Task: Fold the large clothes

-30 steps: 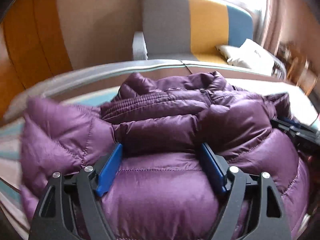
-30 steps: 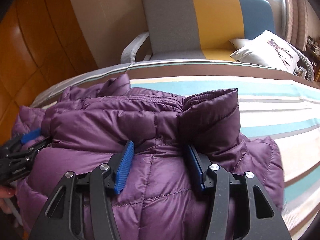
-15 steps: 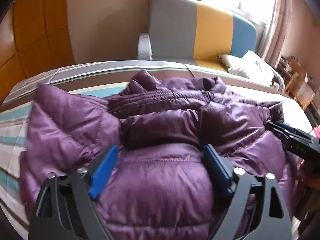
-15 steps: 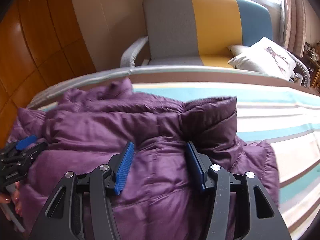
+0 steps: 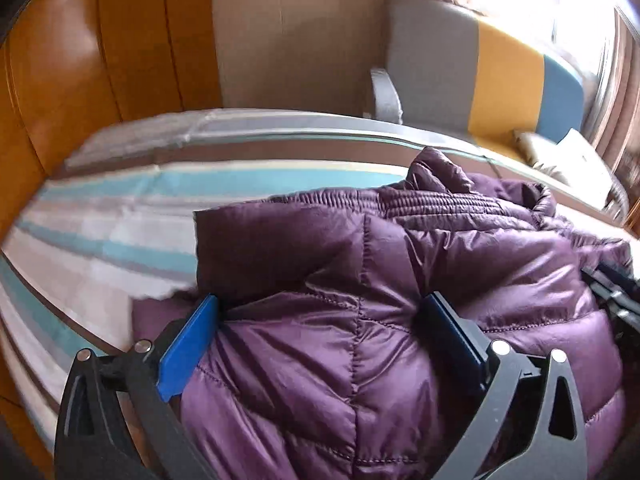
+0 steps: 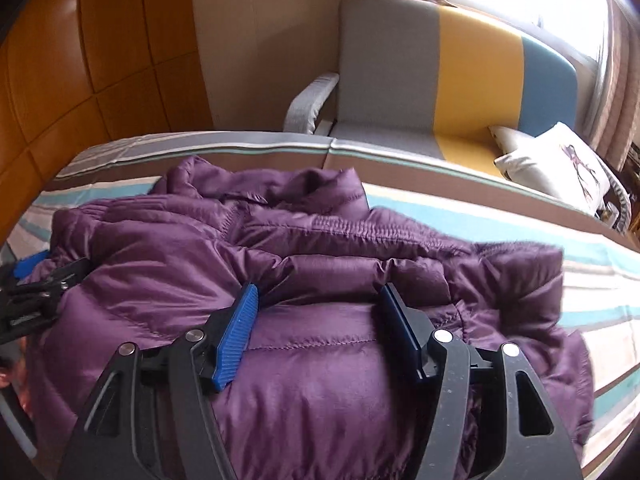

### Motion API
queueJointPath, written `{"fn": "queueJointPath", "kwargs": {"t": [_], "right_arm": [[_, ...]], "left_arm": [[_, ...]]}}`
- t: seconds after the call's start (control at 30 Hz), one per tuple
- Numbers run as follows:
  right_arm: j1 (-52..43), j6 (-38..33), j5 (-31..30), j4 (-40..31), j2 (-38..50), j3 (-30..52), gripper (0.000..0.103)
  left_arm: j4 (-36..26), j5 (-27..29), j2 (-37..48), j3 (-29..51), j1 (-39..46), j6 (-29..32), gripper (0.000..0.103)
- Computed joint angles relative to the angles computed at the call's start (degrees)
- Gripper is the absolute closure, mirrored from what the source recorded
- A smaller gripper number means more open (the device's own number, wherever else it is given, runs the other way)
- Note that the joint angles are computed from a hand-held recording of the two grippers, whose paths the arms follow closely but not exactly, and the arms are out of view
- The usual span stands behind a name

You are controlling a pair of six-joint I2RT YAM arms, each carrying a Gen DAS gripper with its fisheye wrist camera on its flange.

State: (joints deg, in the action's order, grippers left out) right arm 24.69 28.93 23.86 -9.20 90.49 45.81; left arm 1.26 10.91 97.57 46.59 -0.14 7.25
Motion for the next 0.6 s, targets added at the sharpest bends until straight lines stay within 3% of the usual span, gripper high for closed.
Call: {"fn": "queueJointPath", "kwargs": {"t": [0.17, 0.33, 0.47, 0.6], "right_arm": [[1.23, 0.75, 2.97, 3.02, 2.49, -1.16, 0.041], [1.02, 0.78, 2.04, 3.40, 1.01, -2.22, 0.040], [-0.80, 1.09, -1.67, 2.71, -6.32, -5.21, 0.039], [-2.62, -0.10, 2.95, -2.46, -14.25, -7.88, 0.039]], "left_arm": [[3.33, 0.34, 1.22, -1.56, 0.21, -0.71, 0.002], [3.54, 1.98, 2.20, -1.35, 1.01, -0.82, 0.002], [3.62, 1.96, 2.30, -1.31, 1.10, -0.69, 0.002], [3.80, 1.83, 2.42, -1.30, 1.22, -0.46, 0.002]]}}
